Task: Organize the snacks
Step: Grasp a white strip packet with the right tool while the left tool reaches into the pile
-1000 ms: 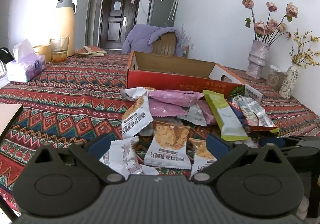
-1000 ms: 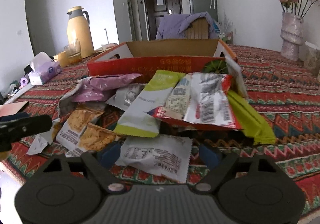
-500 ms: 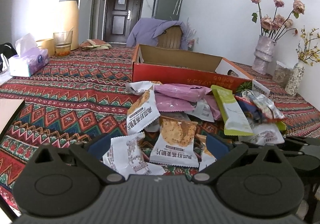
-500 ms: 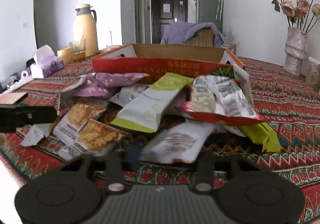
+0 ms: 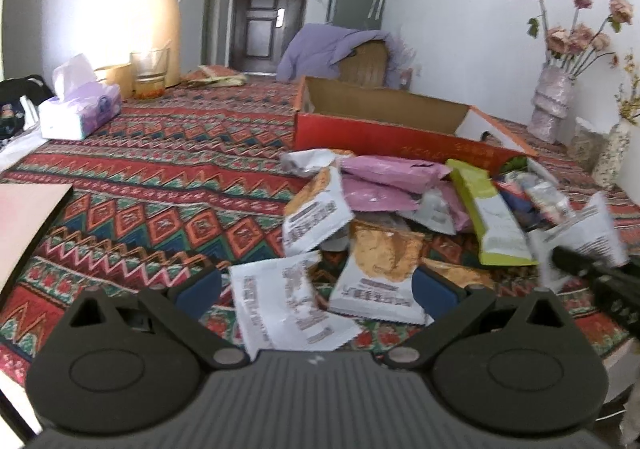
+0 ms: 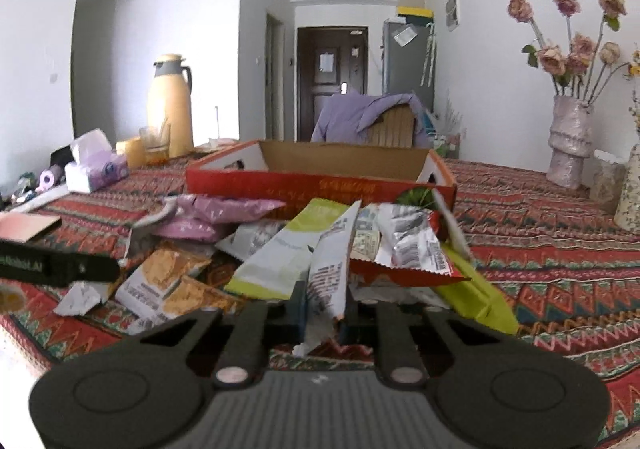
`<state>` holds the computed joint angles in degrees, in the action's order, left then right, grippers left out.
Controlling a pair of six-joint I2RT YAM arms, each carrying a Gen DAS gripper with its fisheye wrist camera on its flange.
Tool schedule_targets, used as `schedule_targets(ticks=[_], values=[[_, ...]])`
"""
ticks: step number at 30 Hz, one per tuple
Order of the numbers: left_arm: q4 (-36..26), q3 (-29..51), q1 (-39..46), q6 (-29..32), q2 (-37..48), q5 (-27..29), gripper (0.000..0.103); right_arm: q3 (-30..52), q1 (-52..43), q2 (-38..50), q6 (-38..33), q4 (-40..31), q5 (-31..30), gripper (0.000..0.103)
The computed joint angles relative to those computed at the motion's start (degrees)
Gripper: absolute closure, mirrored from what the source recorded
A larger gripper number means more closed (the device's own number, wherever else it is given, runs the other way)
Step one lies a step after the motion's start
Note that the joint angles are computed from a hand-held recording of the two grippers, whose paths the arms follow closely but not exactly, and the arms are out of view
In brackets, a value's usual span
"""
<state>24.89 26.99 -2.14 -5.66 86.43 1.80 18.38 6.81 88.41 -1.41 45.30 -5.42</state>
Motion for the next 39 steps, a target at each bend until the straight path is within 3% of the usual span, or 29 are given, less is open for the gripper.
schedule_targets(ticks=[8,12,21,24,25,26,30,32,39], values=[[-7.8,5.8,0.2,-0.8,5.1,-6.2,0.000,-1.1,-1.1,-2.3,1.0,0.7,0.0,0.089],[-7.6,6.1,-0.7,0.3,6.6,-8.9,0.000,-1.3,-1.0,-2.4,0.9,0.8,0.0,0.089],[-8.6,5.7,1.5,2.7,5.7,-4.8,0.001,-1.8,-0.2,-3.7,0.4,0.3,1.1,0.089],[-6.7,3.5,1.9,3.4,3.8,-3.7,0.022,-2.2,-0.3,-4.6,0.3,0.1,1.6,0.089],[-6.2,2.8,2.3,3.6,3.0,-2.6,0.039,-2.3,-0.4,-4.9,0.3,0.0,1.7,0.089],[-6.1,2.4,2.9,3.7,2.3,-1.2,0.045,-2.4,-0.5,-5.3,0.4,-0.1,1.8,0.089],[-5.8,1.1,3.7,3.3,0.3,1.1,0.053,-3.1,-0.5,-7.0,0.3,-0.5,2.1,0.089],[-5.5,0.4,3.8,3.1,-1.0,1.8,0.064,-3.5,-0.6,-8.0,0.0,-0.7,1.9,0.089],[-4.9,-0.7,4.8,3.0,-2.7,3.8,0.079,-4.1,-0.9,-10.7,-0.1,-1.5,1.2,0.089]])
